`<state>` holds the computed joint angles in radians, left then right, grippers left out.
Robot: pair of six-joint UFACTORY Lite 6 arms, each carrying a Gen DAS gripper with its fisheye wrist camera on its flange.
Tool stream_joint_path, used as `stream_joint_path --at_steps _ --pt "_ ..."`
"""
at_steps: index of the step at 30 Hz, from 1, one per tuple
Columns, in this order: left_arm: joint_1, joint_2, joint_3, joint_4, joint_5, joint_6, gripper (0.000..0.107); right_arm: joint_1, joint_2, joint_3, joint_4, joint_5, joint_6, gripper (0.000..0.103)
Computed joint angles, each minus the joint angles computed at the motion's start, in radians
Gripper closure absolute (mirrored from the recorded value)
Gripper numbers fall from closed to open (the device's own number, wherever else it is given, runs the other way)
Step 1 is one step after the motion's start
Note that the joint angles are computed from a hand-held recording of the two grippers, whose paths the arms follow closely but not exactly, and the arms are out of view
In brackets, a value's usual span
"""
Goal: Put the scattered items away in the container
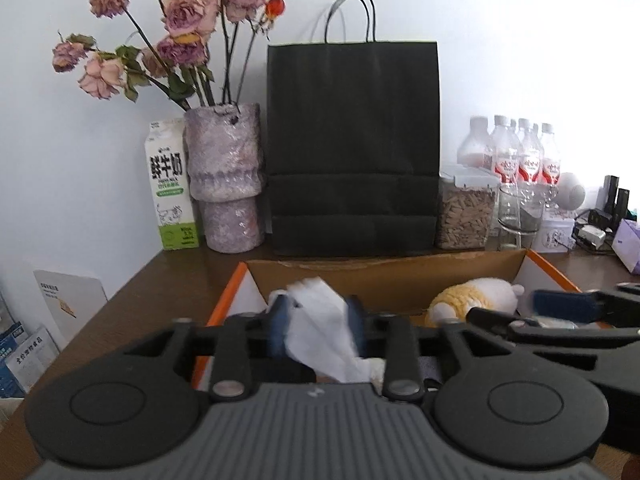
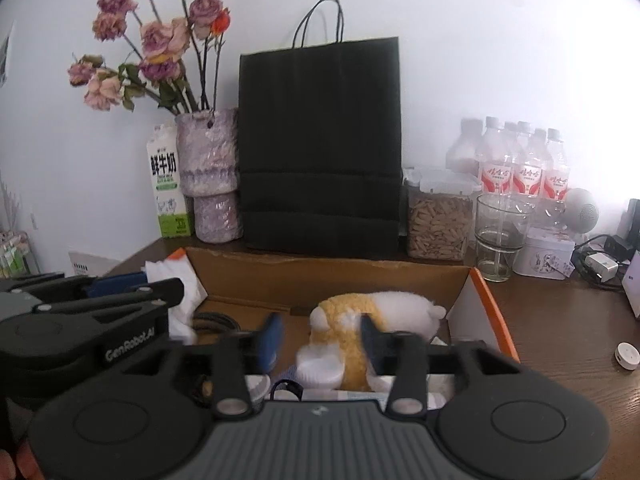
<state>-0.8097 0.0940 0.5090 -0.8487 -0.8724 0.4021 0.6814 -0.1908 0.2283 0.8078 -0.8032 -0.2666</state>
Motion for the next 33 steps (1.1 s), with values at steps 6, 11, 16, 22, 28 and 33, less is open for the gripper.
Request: stream_joint_path --at_steps 6,11,16,22,28,33 --pt "-0.037 -0.030 0.010 -0.182 -0.071 0.103 0.004 -0.029 -0.110 -0.041 0.049 0.015 -0.029 0.005" --pt "-0.003 -0.076 0.001 -0.154 -0.004 0.098 0.004 -0.062 -0.148 -0.047 0.028 0.057 -0.017 0.000" --pt "-0.004 -0.079 0.004 -0.168 0.011 0.116 0.004 -0.052 -0.161 -0.049 0.052 0.062 -0.035 0.000" --pt "-0.009 -0.107 -0.003 -0.190 0.033 0.139 0.004 -0.033 -0.199 -0.056 0.099 0.075 -0.081 0.000" --pt "-0.027 -0.208 -0.042 -0.232 0.089 0.184 0.004 0.044 -0.358 -0.090 0.300 0.089 -0.277 0.000" --pt "-0.111 -0.338 -0.101 -0.364 0.061 0.303 0.004 0.167 -0.535 -0.119 0.567 0.056 -0.528 0.000"
